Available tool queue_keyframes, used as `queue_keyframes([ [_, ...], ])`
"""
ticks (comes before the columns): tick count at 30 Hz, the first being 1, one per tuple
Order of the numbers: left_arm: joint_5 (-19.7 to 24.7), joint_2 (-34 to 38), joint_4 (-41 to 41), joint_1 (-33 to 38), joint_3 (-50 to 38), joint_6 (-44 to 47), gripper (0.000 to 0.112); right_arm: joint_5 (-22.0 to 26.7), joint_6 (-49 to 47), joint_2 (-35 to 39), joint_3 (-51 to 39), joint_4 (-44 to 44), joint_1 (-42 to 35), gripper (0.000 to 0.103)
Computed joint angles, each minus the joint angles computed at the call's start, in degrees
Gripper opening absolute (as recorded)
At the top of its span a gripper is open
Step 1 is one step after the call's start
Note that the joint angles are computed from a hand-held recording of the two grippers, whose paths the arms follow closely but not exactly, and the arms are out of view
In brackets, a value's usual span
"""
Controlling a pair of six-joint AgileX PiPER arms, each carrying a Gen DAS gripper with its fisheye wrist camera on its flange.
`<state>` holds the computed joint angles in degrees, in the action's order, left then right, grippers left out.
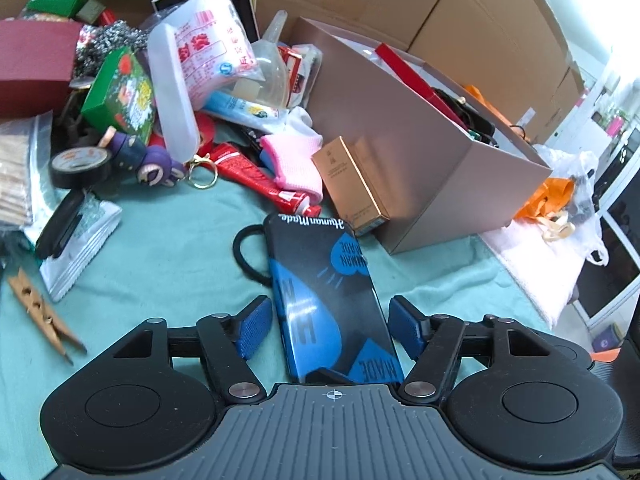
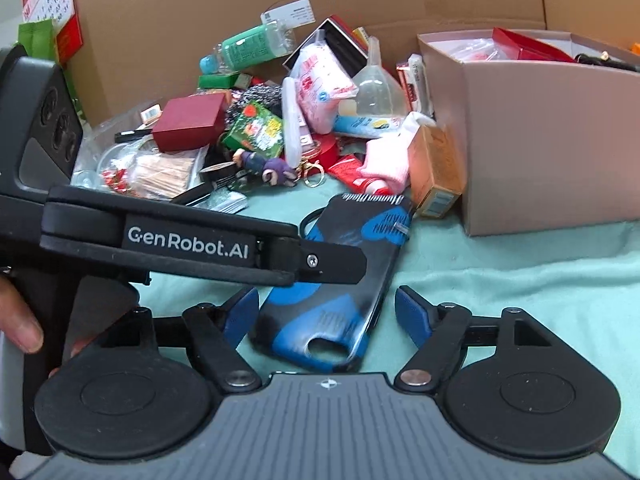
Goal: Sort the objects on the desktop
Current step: 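Lift the blue-and-black phone case with the left gripper toward the pink box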
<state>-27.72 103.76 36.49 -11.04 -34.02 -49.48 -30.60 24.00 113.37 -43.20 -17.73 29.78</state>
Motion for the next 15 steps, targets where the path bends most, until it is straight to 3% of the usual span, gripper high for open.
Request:
queue_keyframes([
  [2,1.59,0.15,-2.5,-1.21,-0.72,3.25,0.072,-1.21,-2.3,1.19,-0.49,2.17,0.37,0.08],
  [5,3.78,-0.55,-14.07,-3.83,0.12,14.34,0.056,-0.43,-6.3,0.8,-0.33,6.3,2.09,0.076],
  [8,3.25,-1.44,-15.93,-3.61,1.59,14.72,0.043,-0.66,-5.4,-0.11,0.67,6.05,1.79,0.065],
  [11,2.81,-3.32,-18.18,-3.68,3.83,14.53,0.04,-1.41,-2.22,-1.19,1.8,2.96,0.87,0.061],
  [15,0.96,-7.7,-33.18,-7.32,8.08,26.47,0.046,-2.99,-5.75,-2.84,3.22,5.56,2.62,0.061],
])
